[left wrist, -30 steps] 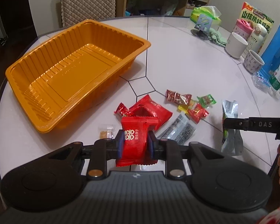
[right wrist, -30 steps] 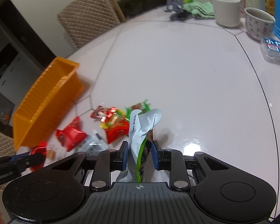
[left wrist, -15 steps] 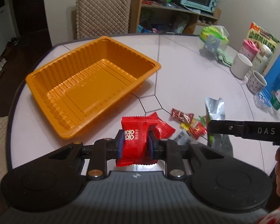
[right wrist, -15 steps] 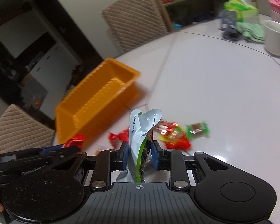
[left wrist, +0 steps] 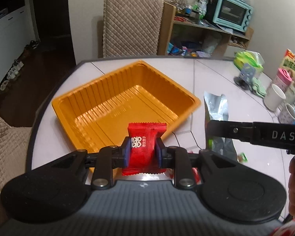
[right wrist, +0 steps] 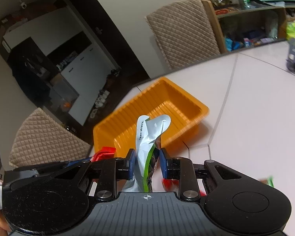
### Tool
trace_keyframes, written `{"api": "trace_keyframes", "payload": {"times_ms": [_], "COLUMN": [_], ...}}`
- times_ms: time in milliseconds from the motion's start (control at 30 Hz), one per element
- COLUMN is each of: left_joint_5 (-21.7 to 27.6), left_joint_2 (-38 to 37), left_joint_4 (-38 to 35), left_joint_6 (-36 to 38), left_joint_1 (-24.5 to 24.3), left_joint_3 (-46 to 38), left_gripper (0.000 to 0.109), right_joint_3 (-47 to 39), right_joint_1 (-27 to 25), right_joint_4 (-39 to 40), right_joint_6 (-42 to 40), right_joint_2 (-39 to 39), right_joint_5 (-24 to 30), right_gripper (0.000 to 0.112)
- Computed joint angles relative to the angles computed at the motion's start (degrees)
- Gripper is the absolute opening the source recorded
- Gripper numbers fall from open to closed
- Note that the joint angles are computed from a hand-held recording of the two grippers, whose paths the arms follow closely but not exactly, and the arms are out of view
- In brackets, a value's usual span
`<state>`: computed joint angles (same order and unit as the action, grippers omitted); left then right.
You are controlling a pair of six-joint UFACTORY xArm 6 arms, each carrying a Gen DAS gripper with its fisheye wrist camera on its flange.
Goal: Organize snacks
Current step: 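Carry the red packet and silver bar over the orange tray with both tools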
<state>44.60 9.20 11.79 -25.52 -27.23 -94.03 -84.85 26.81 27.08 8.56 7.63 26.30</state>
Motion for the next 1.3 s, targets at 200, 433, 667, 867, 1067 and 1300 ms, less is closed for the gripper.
{"api": "trace_keyframes", "payload": {"times_ms": [200,433,667,867,1067,1300], "left_joint_5": [2.4,6.2,9.0,10.9,11.8,12.0], "left_joint_2": [6.7,14.6,19.9,22.7,23.9,24.6], "left_joint_4": [0.3,-0.2,-0.8,-1.4,-2.4,-3.0], "left_joint_6": [-0.2,-0.2,0.1,0.6,0.8,1.4], "left_joint_1": [2.0,3.9,5.1,5.5,5.8,5.9], "left_joint_3": [-9.0,-19.1,-25.4,-28.6,-29.8,-30.4], "left_gripper": [0.023,0.023,0.023,0.023,0.023,0.023], "right_joint_3": [-13.1,-27.1,-35.5,-42.8,-43.8,-41.3], "right_joint_1": [-0.8,-1.6,-2.1,-2.4,-2.6,-2.9], "right_joint_4": [3.5,2.0,-0.8,-5.2,-5.9,-7.4], "right_joint_6": [-4.0,-2.7,-0.2,3.6,5.6,6.5], "right_joint_2": [10.7,21.7,28.7,34.3,35.4,33.4], "right_joint_5": [1.7,6.2,9.4,14.4,14.3,15.4], "right_gripper": [0.027,0.027,0.027,0.028,0.033,0.036]}}
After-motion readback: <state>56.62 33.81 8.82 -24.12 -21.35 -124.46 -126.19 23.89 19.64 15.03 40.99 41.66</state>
